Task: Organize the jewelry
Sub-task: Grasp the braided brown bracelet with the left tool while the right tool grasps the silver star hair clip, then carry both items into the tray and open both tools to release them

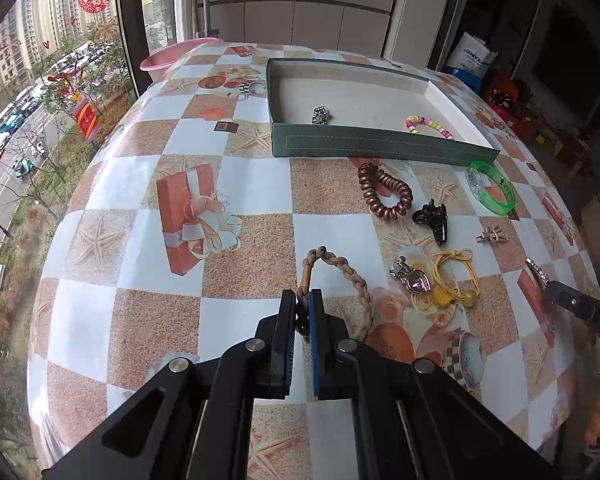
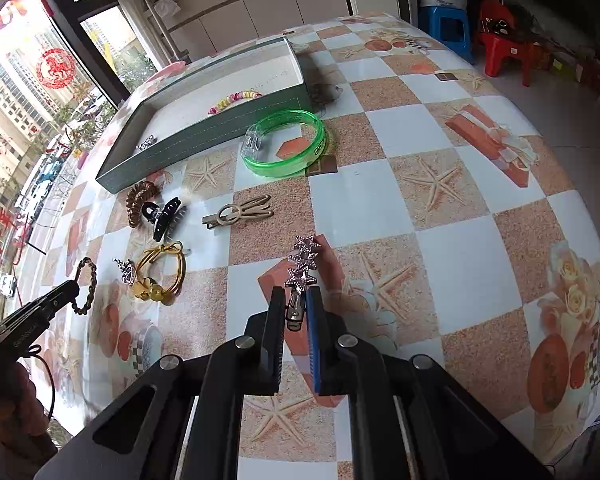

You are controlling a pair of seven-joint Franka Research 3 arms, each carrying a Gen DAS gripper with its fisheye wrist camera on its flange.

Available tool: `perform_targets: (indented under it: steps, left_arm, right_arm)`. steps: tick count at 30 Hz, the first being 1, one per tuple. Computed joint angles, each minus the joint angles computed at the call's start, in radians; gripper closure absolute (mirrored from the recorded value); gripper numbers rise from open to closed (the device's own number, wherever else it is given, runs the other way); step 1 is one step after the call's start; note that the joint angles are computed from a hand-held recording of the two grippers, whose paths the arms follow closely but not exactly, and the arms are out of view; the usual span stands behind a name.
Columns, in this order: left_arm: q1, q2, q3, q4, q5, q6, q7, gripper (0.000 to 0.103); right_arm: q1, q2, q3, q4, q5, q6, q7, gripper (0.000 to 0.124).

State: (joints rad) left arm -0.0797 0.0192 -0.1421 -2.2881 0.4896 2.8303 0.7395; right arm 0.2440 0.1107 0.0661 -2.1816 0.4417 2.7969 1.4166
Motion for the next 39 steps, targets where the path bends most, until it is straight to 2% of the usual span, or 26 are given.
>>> perform_targets:
  steps: [11,15,18,23,30,36,39]
  left_arm:
    - [-0.003,-0.049,-0.014,0.04,0.037,0.009,0.022,0.084]
    - [-0.006,-0.047,-0.016,0.065,0.031,0.018,0.041,0.084]
    - [-0.009,-0.04,-0.017,0.086,0.008,0.012,0.065,0.084]
    - [-0.011,-0.013,-0.012,0.142,-0.049,-0.003,0.118,0.084]
    - [-0.013,0.098,0.007,0.322,-0.006,-0.029,0.114,0.084]
    - [-0.045,0.264,0.046,0.543,0.039,-0.087,0.097,0.084]
    - [-0.041,0.348,0.041,0.644,-0.005,-0.117,0.133,0.085]
  right_arm:
    - [-0.015,-0.04,0.014,0.046,0.219,-0.028,-0.205,0.113]
    - [-0.017,-0.033,0.007,0.075,0.24,-0.046,-0.219,0.113]
    - [-0.028,-0.017,0.004,0.112,0.286,-0.095,-0.239,0.113]
    - [-0.032,0.018,0.005,0.192,0.276,-0.125,-0.243,0.113]
    - [-0.034,0.134,0.019,0.41,0.227,-0.166,-0.237,0.113]
    - [-0.048,0.337,0.036,0.709,0.173,-0.292,-0.156,0.113]
    - [-0.042,0.443,0.033,0.859,0.117,-0.342,-0.103,0.113]
